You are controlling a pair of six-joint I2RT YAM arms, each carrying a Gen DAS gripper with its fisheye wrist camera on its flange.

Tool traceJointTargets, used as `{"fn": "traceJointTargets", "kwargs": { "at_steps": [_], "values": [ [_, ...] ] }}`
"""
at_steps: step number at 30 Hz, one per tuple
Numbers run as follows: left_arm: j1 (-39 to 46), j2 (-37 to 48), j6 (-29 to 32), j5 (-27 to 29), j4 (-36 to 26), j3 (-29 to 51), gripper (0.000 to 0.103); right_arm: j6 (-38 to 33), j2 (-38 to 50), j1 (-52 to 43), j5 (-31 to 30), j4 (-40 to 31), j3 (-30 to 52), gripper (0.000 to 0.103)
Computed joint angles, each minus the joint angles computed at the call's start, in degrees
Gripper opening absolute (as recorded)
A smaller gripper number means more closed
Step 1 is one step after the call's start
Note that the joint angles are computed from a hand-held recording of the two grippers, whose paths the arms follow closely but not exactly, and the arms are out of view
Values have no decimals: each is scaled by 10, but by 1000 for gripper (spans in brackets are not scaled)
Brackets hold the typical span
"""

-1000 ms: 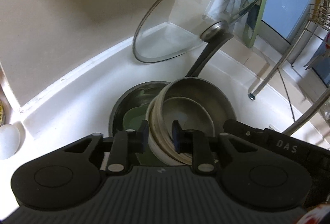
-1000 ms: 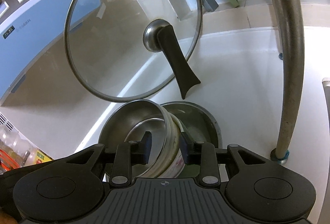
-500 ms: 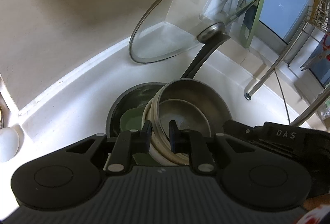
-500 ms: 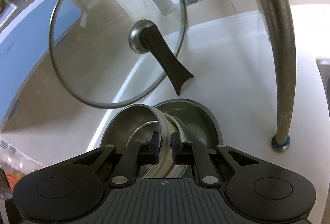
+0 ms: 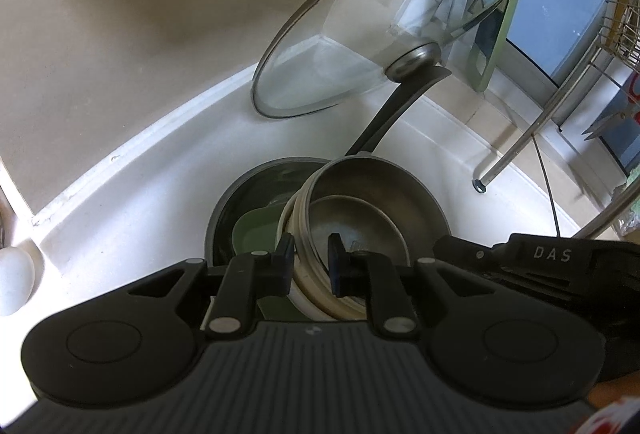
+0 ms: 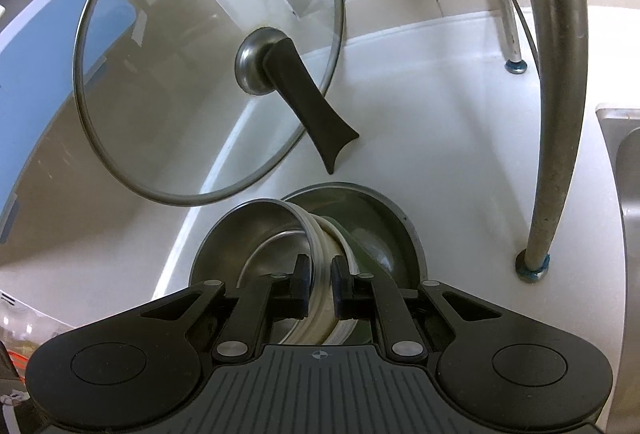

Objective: Organize plates and bowls
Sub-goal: 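Open both grippers and withdraw from the stack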

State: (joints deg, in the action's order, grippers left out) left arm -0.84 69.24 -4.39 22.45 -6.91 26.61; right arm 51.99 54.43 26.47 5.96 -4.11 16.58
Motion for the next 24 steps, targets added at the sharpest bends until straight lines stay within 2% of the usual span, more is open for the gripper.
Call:
{"fn": "traceJointTargets", "kwargs": {
  "at_steps": [9,13,17,18,20,21,22,24],
  "values": [
    [2,5,8,3,1,3,15,1,18,24,30,9,6,12],
    [-4,-14,15,-17,4,-4,15,-7,20,41,52,11,6,12],
    [6,-38,27,-11,-8,-10,15,-7,-3,63,76,11,-6,14],
    [9,-47,31,-10,-12,-13,16,-8,-14,68,79,12,-11,18],
    [15,-71,41,-12,-25,-20,16,-5,-49,87,96,2,-25,33],
    [18,-86,48,-14,-33,-25,17,-2,-68,102,110,-5,-32,46],
    [21,-102,55,-17,-43,-29,17,1,-88,117,124,-16,-38,53],
    [33,-144,72,-19,-69,-41,18,9,-133,152,155,-45,-48,55]
  ]
}}
